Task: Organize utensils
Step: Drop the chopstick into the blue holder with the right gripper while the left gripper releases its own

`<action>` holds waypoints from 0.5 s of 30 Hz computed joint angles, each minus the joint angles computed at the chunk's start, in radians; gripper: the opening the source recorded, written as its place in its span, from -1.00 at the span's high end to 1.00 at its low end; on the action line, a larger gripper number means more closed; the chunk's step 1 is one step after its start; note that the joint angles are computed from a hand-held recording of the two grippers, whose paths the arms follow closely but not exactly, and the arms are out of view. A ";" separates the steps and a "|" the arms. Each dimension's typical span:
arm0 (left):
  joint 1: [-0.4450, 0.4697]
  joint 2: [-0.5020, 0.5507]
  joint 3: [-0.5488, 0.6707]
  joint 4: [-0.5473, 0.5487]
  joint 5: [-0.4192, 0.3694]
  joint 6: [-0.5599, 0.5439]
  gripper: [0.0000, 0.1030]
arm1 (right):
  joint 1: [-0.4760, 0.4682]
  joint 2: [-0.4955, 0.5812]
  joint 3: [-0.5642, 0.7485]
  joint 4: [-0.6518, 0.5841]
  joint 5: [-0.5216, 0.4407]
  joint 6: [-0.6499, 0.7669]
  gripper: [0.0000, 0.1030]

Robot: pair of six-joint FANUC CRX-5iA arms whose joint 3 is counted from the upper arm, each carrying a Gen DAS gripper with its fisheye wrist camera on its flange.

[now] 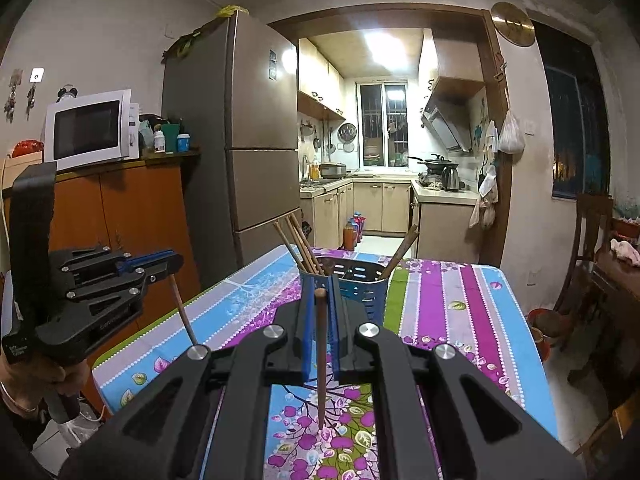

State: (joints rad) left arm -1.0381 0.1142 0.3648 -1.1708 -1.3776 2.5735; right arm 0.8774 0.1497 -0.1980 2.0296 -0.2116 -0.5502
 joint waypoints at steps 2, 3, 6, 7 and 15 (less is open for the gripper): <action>-0.004 0.004 0.006 -0.006 -0.004 -0.005 0.85 | -0.008 -0.001 0.002 0.030 0.006 -0.024 0.90; -0.005 0.006 0.011 -0.010 -0.007 -0.014 0.85 | -0.013 -0.003 0.002 0.048 0.012 -0.037 0.90; -0.003 0.009 0.023 -0.013 0.005 -0.030 0.85 | -0.017 0.003 0.022 0.059 0.013 -0.035 0.90; -0.002 0.009 0.026 -0.012 0.011 -0.034 0.85 | -0.023 0.008 0.036 0.070 0.017 -0.042 0.90; 0.098 -0.032 0.104 0.020 0.251 -0.089 0.85 | -0.078 0.084 0.229 0.176 0.034 -0.120 0.90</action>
State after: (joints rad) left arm -0.9403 0.0817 0.4687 -1.1504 -1.1263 2.4841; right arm 0.7999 0.2338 0.0314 2.2055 -0.1776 -0.6699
